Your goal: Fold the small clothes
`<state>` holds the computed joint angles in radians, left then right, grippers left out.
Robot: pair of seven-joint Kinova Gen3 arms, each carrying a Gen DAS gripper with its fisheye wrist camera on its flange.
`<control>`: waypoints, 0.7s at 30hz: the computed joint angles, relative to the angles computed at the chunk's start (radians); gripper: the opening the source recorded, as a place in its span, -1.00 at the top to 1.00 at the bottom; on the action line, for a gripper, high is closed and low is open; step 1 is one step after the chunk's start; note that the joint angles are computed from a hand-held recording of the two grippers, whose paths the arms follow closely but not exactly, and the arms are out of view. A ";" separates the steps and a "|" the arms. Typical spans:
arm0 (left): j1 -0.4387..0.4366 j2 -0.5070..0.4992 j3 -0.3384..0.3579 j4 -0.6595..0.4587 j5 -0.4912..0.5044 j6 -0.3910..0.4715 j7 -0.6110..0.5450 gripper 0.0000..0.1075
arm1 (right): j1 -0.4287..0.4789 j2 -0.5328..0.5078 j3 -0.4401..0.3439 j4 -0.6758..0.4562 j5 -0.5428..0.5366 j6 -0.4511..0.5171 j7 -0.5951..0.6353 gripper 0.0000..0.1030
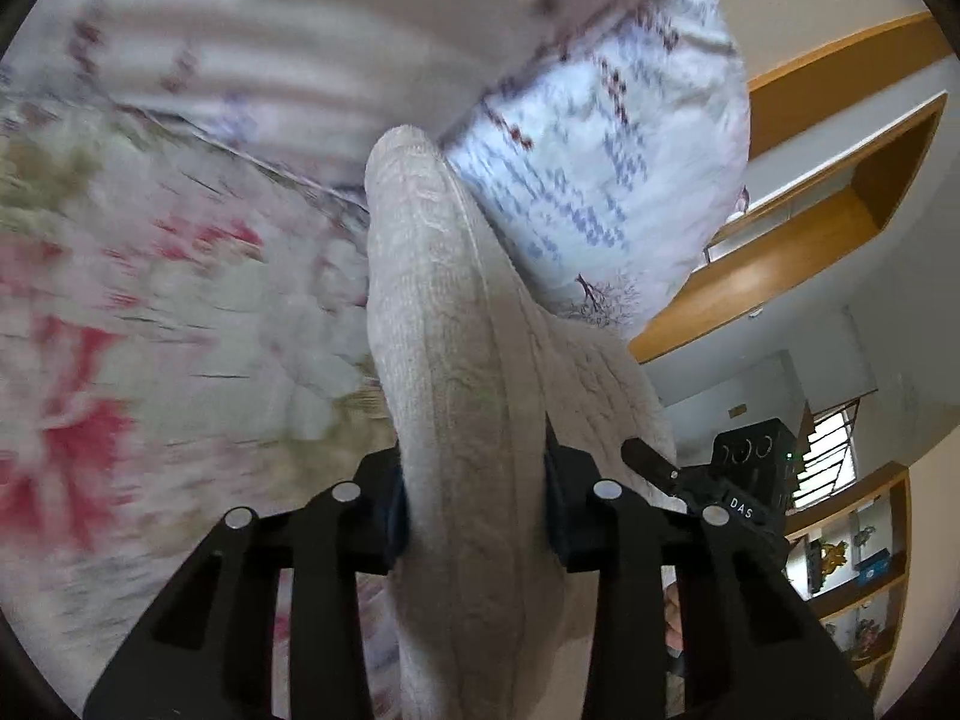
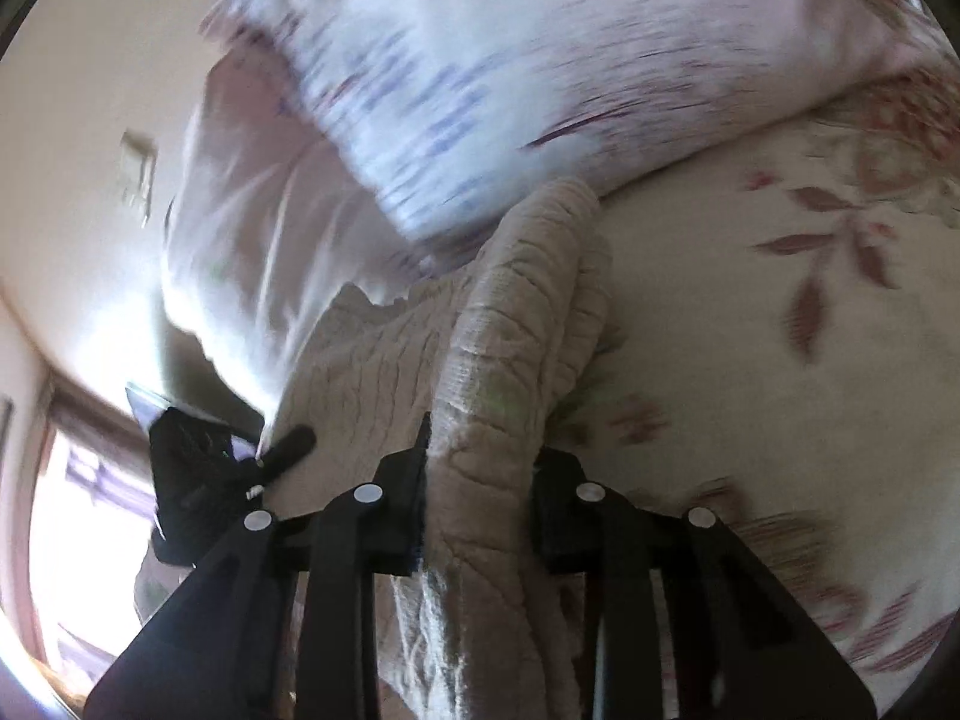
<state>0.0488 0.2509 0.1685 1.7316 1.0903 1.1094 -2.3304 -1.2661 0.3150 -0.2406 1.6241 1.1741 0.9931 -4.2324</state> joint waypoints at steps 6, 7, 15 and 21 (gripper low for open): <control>-0.068 -0.024 -0.058 0.011 -0.075 0.019 -0.003 0.31 | 0.073 0.147 -0.056 -0.208 -0.056 -0.014 0.244 0.48; -0.056 -0.013 -0.077 0.016 -0.097 0.000 0.009 0.28 | 0.067 0.172 -0.042 -0.242 -0.091 -0.003 0.270 0.47; -0.041 -0.064 -0.029 0.079 -0.129 -0.151 -0.023 0.05 | 0.034 0.150 0.012 -0.210 -0.160 -0.018 0.205 0.21; 0.036 -0.263 -0.044 0.203 -0.122 -0.376 -0.204 -0.06 | -0.022 0.137 -0.010 -0.254 -0.125 0.161 0.224 0.21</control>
<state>0.0848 -0.0116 0.1246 1.9345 0.9686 0.7329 -2.5341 -1.2884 0.4525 -0.2508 1.3701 1.0487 1.1542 -4.0082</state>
